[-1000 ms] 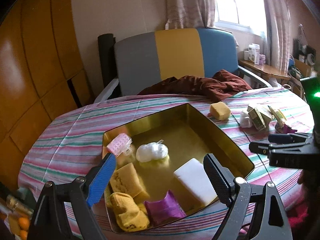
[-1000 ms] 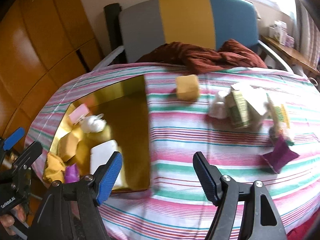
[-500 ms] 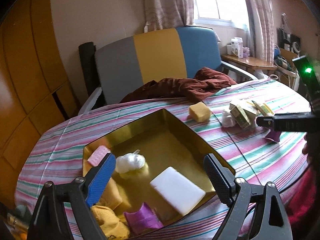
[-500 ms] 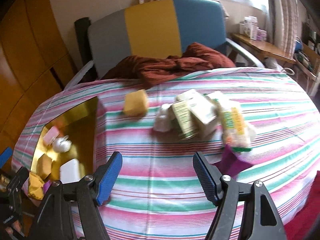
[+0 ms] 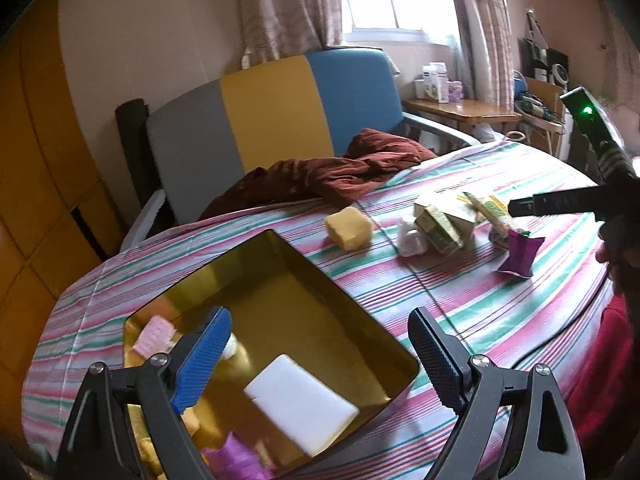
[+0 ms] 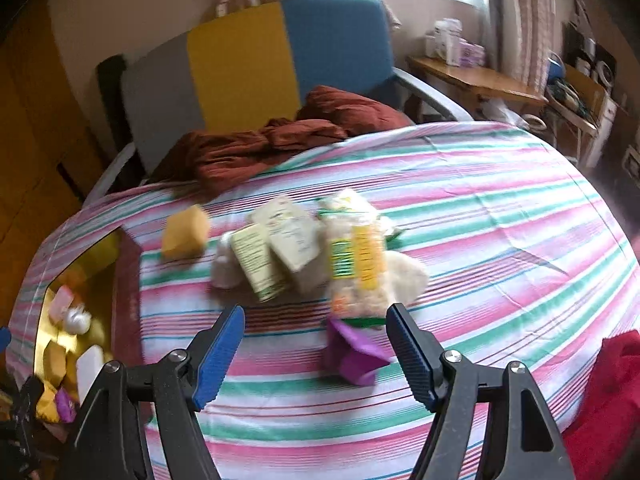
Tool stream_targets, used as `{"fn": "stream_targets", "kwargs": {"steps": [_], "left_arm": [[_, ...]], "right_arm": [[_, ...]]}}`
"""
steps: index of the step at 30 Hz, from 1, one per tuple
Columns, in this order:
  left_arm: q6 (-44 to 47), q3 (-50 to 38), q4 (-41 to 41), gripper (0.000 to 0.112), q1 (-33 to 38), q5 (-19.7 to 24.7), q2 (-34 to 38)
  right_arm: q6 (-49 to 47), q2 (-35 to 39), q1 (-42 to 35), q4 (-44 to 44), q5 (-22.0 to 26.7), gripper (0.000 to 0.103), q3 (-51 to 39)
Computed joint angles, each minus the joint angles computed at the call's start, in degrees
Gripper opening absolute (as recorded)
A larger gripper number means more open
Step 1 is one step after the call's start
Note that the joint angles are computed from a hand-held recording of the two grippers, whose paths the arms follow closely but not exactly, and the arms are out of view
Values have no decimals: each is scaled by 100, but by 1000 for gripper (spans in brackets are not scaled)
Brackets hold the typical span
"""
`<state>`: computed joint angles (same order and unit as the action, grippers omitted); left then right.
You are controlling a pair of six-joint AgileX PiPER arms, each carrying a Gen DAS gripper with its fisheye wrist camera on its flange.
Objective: Organize objects
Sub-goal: 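Grasp the small green-and-white box with the left tool while the right tool grasps the purple packet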
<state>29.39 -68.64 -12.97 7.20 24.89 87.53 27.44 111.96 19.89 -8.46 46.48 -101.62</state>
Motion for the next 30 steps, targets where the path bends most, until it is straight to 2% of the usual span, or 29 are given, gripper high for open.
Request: {"fn": "stream_targets", "kwargs": {"steps": [6, 15, 20, 23, 25, 30], "left_arm": [[-105, -363, -42, 90, -285, 181, 307], [-501, -1396, -120, 90, -733, 776, 1183], [-889, -2485, -262, 87, -887, 1480, 2064], [-1164, -3224, -410, 79, -900, 1987, 2663], [-1312, -3801, -699, 68, -848, 2407, 3096], [-1700, -4955, -1120, 62, -824, 3104, 3938]], "right_arm": [[138, 11, -447, 177, -160, 74, 161], [246, 48, -933, 911, -351, 74, 498], [-15, 39, -985, 1243, -459, 74, 550], [-240, 94, -1030, 1514, -426, 74, 512], [-353, 97, -1052, 1645, -446, 74, 518], [-1119, 25, -1083, 2339, -611, 74, 620]]}}
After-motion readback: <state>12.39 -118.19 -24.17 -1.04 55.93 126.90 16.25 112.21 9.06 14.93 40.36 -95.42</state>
